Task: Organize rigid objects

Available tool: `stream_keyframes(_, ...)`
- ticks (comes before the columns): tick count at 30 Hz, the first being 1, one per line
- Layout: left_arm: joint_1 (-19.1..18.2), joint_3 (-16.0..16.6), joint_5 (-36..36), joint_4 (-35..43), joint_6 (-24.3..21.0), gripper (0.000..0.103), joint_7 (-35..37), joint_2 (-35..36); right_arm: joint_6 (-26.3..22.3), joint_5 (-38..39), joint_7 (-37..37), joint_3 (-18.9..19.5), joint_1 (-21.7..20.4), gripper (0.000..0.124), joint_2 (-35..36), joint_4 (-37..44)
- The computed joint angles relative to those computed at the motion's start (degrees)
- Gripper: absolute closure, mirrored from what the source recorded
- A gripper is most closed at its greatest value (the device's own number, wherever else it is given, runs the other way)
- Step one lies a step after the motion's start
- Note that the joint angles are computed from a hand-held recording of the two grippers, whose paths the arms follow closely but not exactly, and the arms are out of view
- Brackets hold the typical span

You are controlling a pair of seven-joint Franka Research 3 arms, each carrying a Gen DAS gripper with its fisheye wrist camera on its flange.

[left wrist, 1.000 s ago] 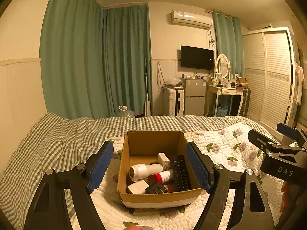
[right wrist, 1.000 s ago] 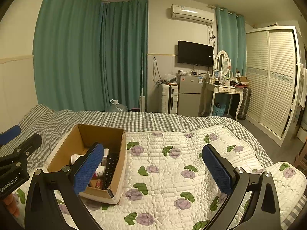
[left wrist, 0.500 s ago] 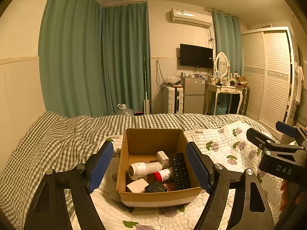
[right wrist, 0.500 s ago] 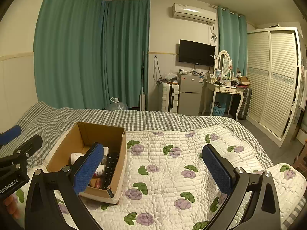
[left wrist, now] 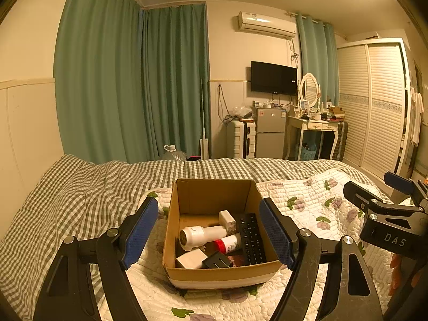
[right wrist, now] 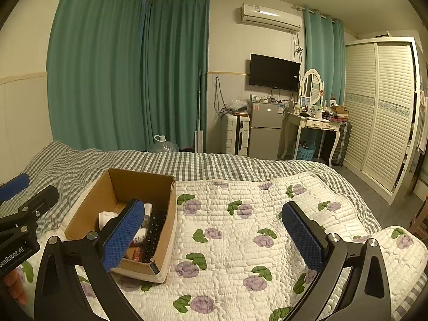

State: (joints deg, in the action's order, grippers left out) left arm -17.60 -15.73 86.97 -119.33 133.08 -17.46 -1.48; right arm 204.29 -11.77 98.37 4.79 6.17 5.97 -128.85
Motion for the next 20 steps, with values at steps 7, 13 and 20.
stream_keyframes(7, 0.1, 0.0, 0.1, -0.1, 0.2, 0.022, -0.1, -0.1, 0.0, -0.5, 0.3, 0.1, -0.3, 0.021, 0.1, 0.0)
stream_keyframes(13, 0.1, 0.0, 0.2, -0.3, 0.2, 0.022, -0.4, -0.1, 0.2, -0.7, 0.5, 0.1, -0.4, 0.021, 0.3, -0.3)
stream_keyframes(20, -0.1, -0.1, 0.2, -0.4, -0.8, 0.022, -0.5, 0.0, 0.0, -3.0, 2.2, 0.3, -1.3, 0.021, 0.3, -0.5)
